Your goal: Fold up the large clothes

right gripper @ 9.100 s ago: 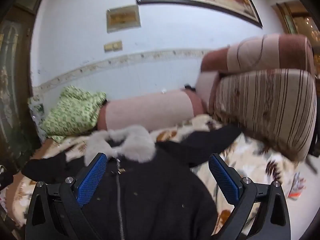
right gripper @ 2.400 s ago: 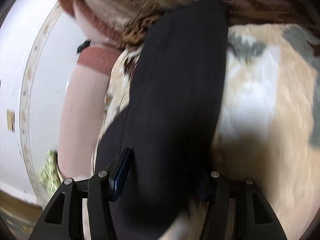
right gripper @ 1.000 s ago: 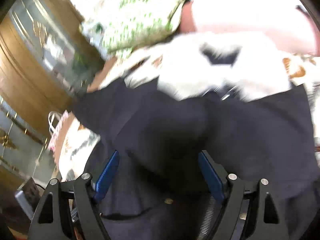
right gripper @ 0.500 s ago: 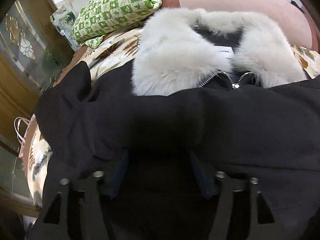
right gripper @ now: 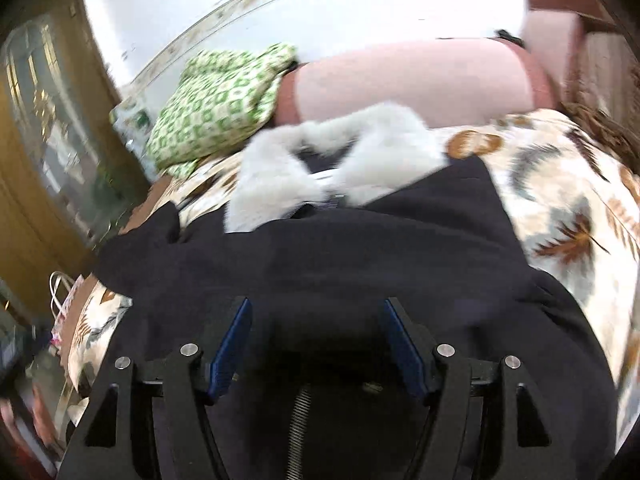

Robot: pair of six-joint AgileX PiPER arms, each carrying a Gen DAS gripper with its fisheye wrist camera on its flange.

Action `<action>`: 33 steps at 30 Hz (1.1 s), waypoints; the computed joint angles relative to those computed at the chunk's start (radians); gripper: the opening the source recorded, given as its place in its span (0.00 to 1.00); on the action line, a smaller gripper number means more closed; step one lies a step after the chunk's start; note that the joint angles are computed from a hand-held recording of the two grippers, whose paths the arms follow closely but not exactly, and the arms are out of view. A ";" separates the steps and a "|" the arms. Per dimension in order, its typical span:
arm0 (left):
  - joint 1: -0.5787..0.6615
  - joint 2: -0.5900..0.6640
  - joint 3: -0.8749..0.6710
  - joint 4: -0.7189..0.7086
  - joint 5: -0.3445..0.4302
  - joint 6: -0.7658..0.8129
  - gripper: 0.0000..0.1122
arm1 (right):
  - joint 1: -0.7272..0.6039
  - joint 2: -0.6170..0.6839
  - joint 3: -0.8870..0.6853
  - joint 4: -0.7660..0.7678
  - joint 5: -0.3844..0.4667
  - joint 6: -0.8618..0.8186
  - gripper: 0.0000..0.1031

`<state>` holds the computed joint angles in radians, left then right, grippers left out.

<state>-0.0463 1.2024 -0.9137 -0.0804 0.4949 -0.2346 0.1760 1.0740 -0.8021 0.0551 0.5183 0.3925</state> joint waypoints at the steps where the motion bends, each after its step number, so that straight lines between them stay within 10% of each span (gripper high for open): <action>1: 0.044 0.062 -0.062 -0.020 0.021 0.033 0.91 | -0.035 -0.029 0.030 0.047 -0.010 -0.043 0.70; 5: 0.198 0.394 -0.410 -0.003 0.172 0.019 0.78 | -0.103 -0.073 0.064 0.163 -0.004 -0.144 0.70; 9: 0.395 0.697 -0.709 -0.300 0.366 0.144 0.72 | -0.167 -0.100 0.086 0.259 0.014 -0.236 0.71; 19: 0.437 1.072 -1.166 -0.500 0.522 0.173 0.70 | -0.194 0.030 0.087 0.301 -0.018 -0.252 0.73; 24: 0.355 1.123 -1.340 -0.278 0.589 0.037 0.16 | -0.147 0.064 0.081 0.188 -0.042 -0.155 0.73; 33: 0.220 0.798 -1.149 -0.193 0.542 0.066 0.08 | -0.143 -0.013 0.084 0.175 -0.042 -0.154 0.73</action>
